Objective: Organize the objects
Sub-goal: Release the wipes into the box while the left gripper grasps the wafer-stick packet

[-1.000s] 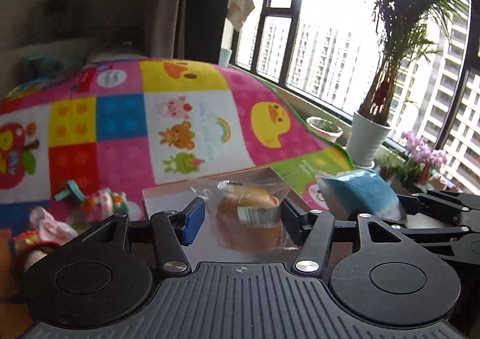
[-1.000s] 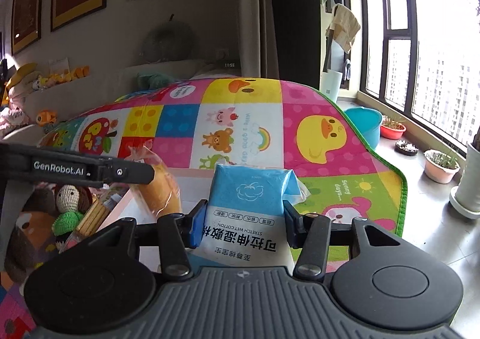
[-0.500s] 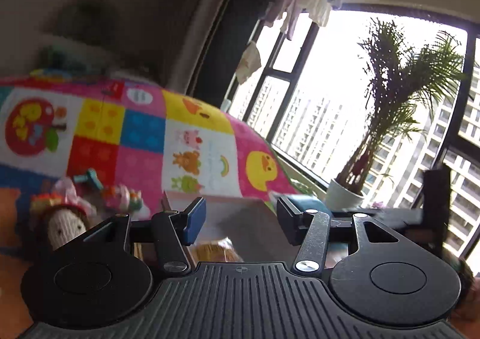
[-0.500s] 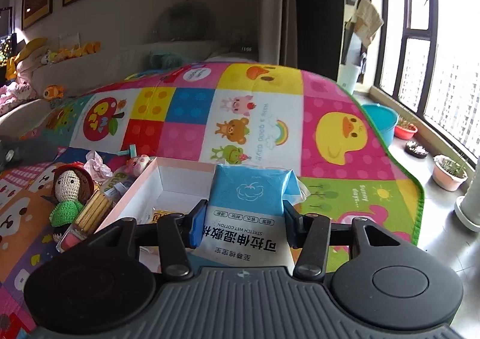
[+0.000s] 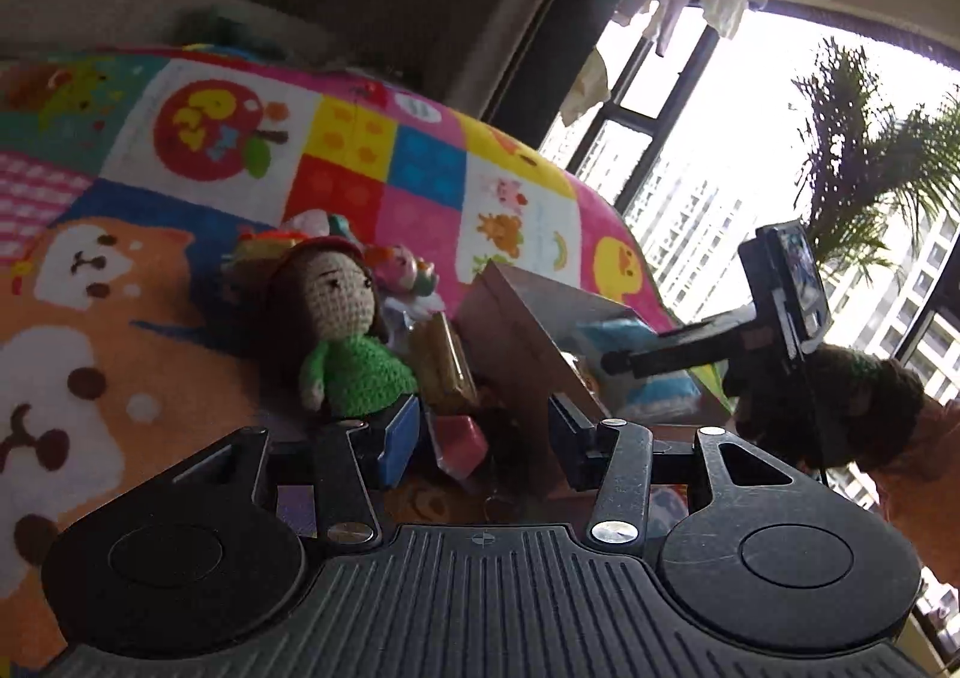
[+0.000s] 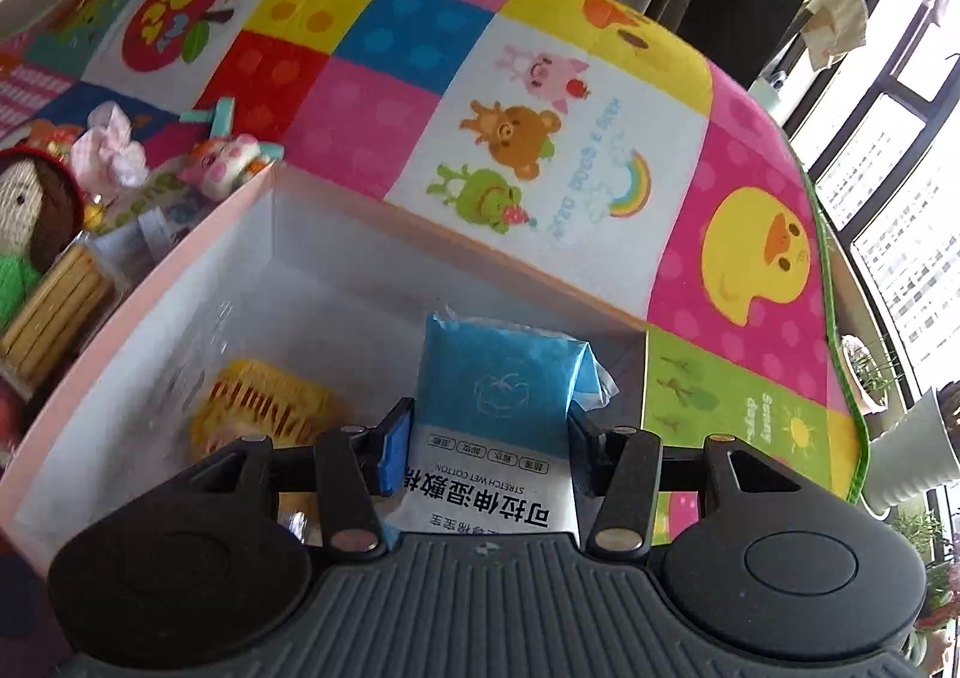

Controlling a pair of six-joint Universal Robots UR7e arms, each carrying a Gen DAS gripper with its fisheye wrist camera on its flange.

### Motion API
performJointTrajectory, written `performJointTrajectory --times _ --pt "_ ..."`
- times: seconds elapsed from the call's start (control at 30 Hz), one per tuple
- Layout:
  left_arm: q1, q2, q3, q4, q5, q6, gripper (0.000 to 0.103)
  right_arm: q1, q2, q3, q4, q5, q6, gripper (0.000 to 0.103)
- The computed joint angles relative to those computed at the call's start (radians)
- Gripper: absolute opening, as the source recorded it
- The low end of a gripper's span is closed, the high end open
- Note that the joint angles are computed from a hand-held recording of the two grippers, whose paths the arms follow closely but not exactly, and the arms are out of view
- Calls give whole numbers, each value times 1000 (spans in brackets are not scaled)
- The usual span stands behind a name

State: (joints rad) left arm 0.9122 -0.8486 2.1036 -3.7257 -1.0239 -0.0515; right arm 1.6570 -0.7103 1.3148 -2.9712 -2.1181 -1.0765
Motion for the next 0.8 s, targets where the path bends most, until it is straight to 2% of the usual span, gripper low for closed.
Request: performJointTrajectory --times 0.03,0.1,0.17,0.2,0.23,0.27,0.33,0.47,0.5,0.6,0.63,0.73,0.8 --pt "10 5 -1 -8 -15 -13 51 0 -17 15 42 -8 30 50" --pt "24 17 -13 -8 -31 -31 51 -1 -49 24 177 -5 151 50" --pt "28 23 -20 -2 -38 -40 51 -1 -68 28 244 22 245 56" --pt "26 23 -18 -7 -39 -38 51 -2 -78 30 269 42 268 57" --pt "23 22 -15 -14 -35 -34 51 -4 -90 36 285 68 273 67" --pt "18 20 -9 -25 -24 -30 51 -4 -100 49 279 83 264 70" --pt "16 13 -2 -33 -14 -38 51 -1 -118 77 244 91 229 72" --pt "56 -22 -8 85 -115 -173 51 -6 -188 175 114 148 191 76" --pt "46 -13 -11 79 -88 -165 51 -12 -214 214 68 177 185 76" --pt "-28 41 -43 10 134 -33 51 -35 -300 363 -80 275 148 79" --pt "-40 48 -61 19 167 -7 51 -46 -326 415 -130 309 132 82" --pt "-32 56 -127 91 141 12 51 -82 -377 553 -257 378 90 84" --pt "-27 81 -195 186 169 27 52 -105 -387 628 -341 399 81 84"
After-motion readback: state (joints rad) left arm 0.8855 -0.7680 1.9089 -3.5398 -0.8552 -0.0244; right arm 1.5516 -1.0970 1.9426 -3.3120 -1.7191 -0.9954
